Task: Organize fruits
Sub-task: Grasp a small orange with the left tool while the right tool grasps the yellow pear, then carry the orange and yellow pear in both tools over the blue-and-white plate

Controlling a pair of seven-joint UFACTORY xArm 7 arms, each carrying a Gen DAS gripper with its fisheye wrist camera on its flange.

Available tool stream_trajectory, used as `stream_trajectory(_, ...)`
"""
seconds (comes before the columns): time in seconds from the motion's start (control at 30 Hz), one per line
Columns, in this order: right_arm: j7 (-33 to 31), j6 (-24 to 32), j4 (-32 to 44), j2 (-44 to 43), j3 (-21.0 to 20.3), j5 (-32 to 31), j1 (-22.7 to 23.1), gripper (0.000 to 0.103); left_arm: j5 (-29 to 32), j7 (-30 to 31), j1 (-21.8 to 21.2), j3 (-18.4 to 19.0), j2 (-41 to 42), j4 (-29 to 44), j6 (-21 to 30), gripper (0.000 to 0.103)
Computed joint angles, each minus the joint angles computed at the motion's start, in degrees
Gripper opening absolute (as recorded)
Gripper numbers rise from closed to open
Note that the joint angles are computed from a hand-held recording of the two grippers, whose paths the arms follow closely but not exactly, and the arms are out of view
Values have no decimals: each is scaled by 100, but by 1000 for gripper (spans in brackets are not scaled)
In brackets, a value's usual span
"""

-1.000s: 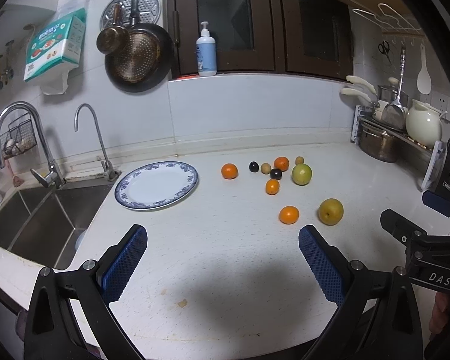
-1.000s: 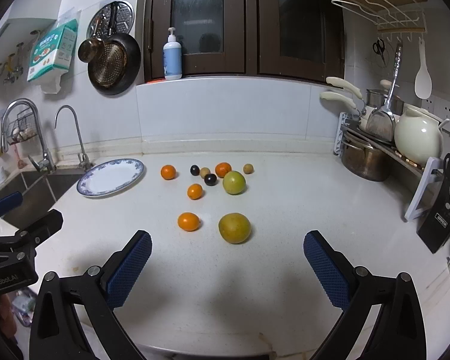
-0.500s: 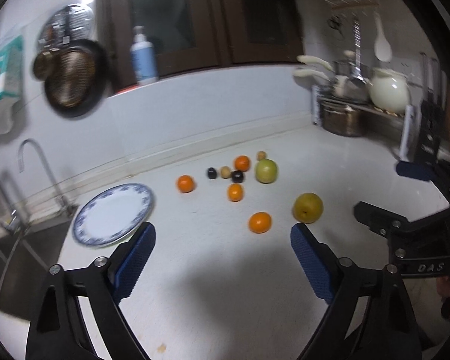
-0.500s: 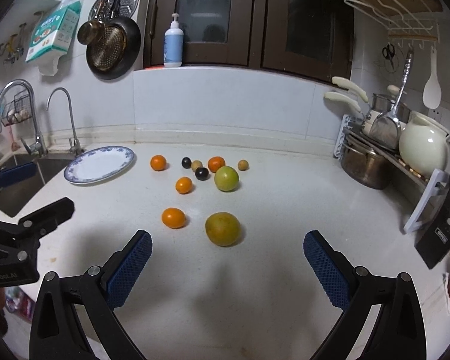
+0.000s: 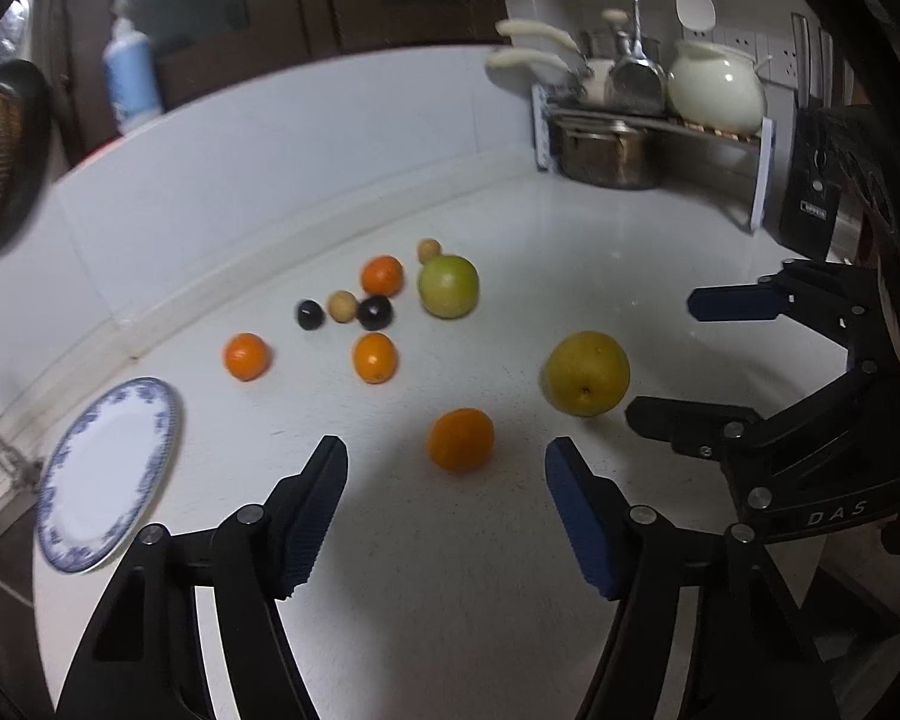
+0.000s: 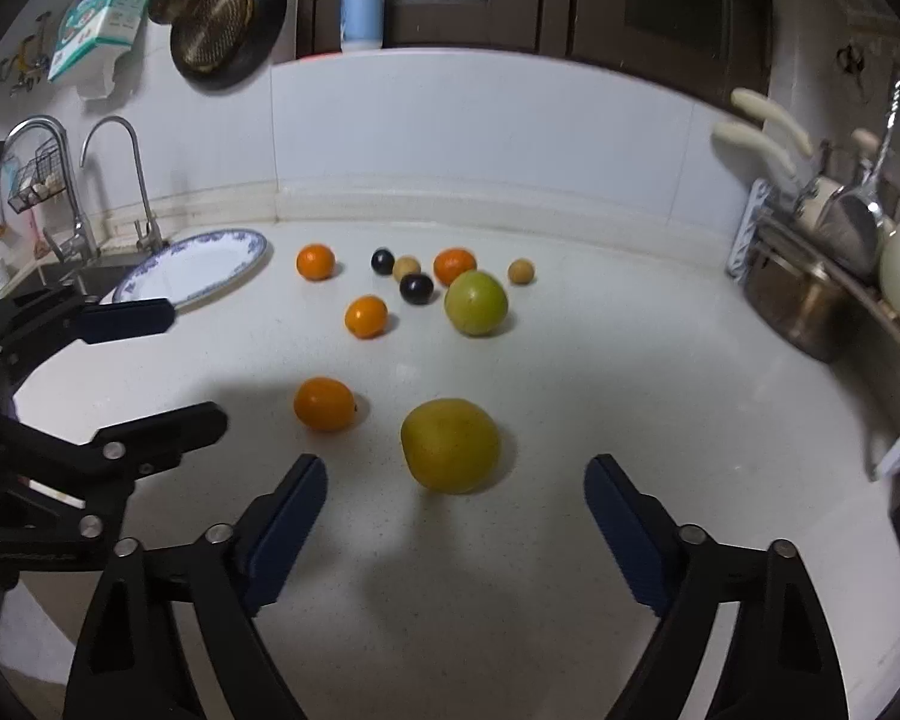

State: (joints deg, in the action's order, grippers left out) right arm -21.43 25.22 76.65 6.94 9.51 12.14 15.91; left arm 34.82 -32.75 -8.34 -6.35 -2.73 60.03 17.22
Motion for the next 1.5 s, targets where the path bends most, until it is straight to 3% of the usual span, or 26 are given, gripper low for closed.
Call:
stream_trajectory(0.17,-136,322,360,369,58,209,-52,79,-987,1025,-96,86,414,303,94,60)
stream_trajectory(0.67,14,1241,1481,1276,98,201,-107,65,-2933,2828,-171,113,1164,1073,607,38)
stream_trajectory(0.93,2,1431,1679,1417,114,315,-140,53,-3092,2869,-237,185,1220,1138,621,34)
stream_trajectory(1.5,196,1159,1471,1184,166,382,-47,51,-2608,1888,-203,294,541,508,255,34)
